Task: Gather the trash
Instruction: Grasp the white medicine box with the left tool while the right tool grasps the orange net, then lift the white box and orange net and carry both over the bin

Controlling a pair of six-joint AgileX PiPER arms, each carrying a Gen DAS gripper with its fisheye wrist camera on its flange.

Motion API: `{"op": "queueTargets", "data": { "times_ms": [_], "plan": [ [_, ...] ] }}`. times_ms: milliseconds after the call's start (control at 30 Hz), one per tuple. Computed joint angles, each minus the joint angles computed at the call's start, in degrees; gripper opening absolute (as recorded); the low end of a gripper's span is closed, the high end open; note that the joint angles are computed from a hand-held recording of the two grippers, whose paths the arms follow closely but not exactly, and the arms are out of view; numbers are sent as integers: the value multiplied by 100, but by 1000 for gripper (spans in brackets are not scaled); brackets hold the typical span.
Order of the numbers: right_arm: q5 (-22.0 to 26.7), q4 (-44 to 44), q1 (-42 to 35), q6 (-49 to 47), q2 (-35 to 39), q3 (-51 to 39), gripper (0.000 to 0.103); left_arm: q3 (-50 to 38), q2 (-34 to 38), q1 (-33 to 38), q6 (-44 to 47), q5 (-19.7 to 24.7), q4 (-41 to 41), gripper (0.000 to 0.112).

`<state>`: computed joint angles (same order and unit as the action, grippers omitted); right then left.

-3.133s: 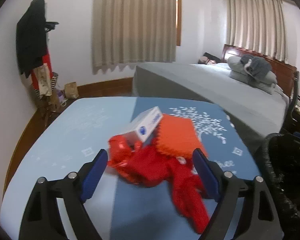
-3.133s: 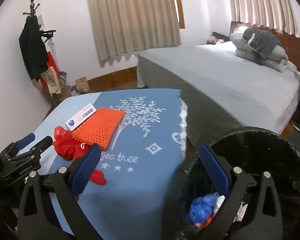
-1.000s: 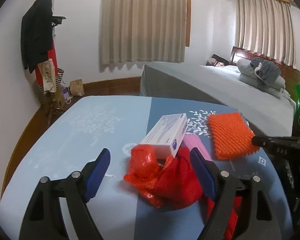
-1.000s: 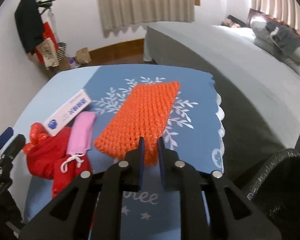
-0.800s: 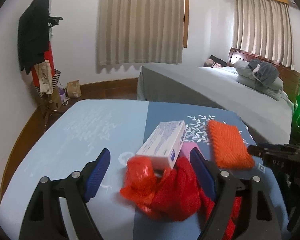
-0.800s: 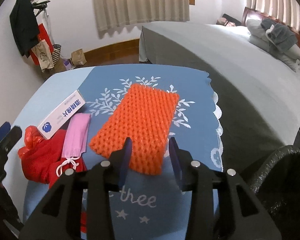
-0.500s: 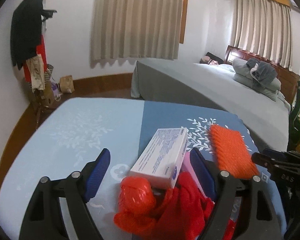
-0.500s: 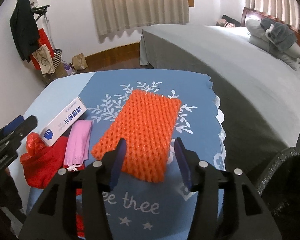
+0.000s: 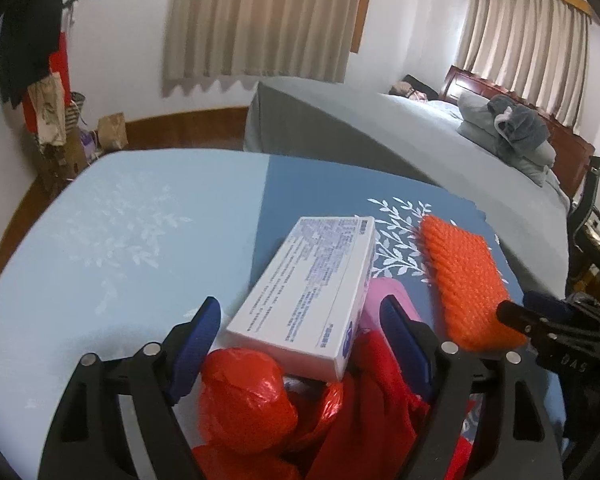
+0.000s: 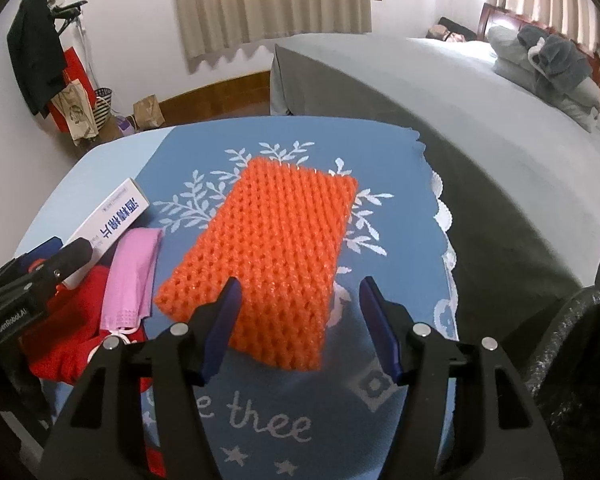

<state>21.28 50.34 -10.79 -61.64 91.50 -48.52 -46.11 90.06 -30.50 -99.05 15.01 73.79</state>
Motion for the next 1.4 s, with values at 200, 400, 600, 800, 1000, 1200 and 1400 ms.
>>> {"op": "queueTargets", "data": {
  "times_ms": [200, 400, 600, 800, 1000, 1200, 1400],
  "plan": [
    [33, 72, -46, -100, 94, -26, 60, -108, 102, 293, 1207, -486, -1179, 65],
    [256, -29, -72, 28, 239, -180, 49, -68, 30, 227, 671, -399, -614, 62],
    [553, 115, -141, -240, 154, -218, 11, -31, -107, 74, 39, -246, -14, 61],
    [806, 357, -247, -553, -69, -232, 11, 21, -415, -52, -188, -81, 121, 60],
    [642, 43, -130, -188, -26, -220, 17, -106, -233, -286, 466, 113, -512, 60],
    [573, -238, -124, 216, 180, -292, 39, -297, -4, -271, 1295, 37, -1226, 61],
    [661, -85, -194, 127, 356, -350, 39, -506, 215, -238, 1887, 21, -1733, 62]
  ]
}}
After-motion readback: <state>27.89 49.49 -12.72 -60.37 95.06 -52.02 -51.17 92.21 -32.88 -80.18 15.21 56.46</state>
